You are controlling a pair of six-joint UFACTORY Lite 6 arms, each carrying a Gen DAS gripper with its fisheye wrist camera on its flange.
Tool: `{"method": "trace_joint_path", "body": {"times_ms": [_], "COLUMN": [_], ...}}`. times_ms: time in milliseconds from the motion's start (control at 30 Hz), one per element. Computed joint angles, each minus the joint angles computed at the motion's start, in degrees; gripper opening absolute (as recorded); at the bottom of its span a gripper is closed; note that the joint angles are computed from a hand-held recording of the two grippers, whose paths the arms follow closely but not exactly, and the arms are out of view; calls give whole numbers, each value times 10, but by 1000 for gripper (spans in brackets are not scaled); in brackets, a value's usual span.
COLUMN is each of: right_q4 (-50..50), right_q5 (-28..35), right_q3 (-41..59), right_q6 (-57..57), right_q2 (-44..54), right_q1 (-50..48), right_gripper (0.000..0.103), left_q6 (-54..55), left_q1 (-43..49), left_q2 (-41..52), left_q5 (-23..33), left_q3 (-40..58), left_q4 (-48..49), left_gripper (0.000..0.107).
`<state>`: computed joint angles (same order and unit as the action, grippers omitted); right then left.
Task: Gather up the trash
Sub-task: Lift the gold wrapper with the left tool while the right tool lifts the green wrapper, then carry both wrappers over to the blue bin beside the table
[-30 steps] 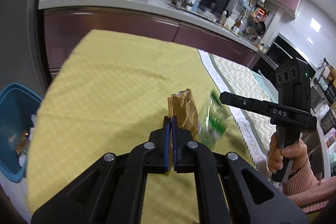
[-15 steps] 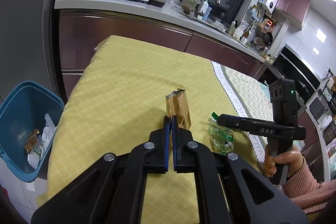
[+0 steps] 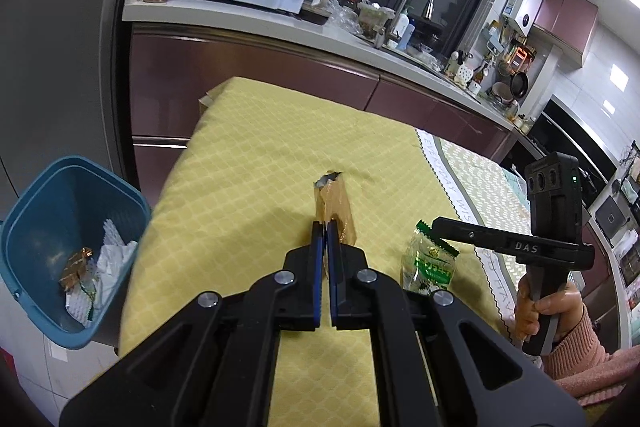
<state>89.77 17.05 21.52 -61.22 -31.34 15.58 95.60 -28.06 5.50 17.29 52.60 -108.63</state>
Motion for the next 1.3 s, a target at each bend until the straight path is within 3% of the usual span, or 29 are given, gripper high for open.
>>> {"method": "trace_joint_path", "body": {"times_ms": [300,400,467,533,633,733,967,1300], "right_q4": [41,-38,-119,-119,-60,-13,76,115], "right_q5": [-16,-25,-43,-43,-12,-1,17,36], "right_q3": [63,83,85,83,78,68,41,59], "right_q6": [-39,28,97,88,14,-39,-119,-150], "right_q2": [43,75,94,116,144,148,112,90], "right_q1": [31,29,29,18,-9,-6,-10,-17], "right_gripper": [1,11,29,31,29,2,1,1], "left_q6": [-10,-22,-25,-31,-27,-28,-45,-51], "left_q1": [51,61,69,76,84,84,87,109], "left_q2": [-59,-69,-71,-65,-61,-61,-73,-107], "left_q5": [13,17,23,29,37,35,29,27], "left_q3": [-36,-42,-46,-43,-46,-47,-49,-66], "left_q4": [25,39,45,51,52,53,65,77], "left_gripper": [3,3,3,3,3,3,3,3]}}
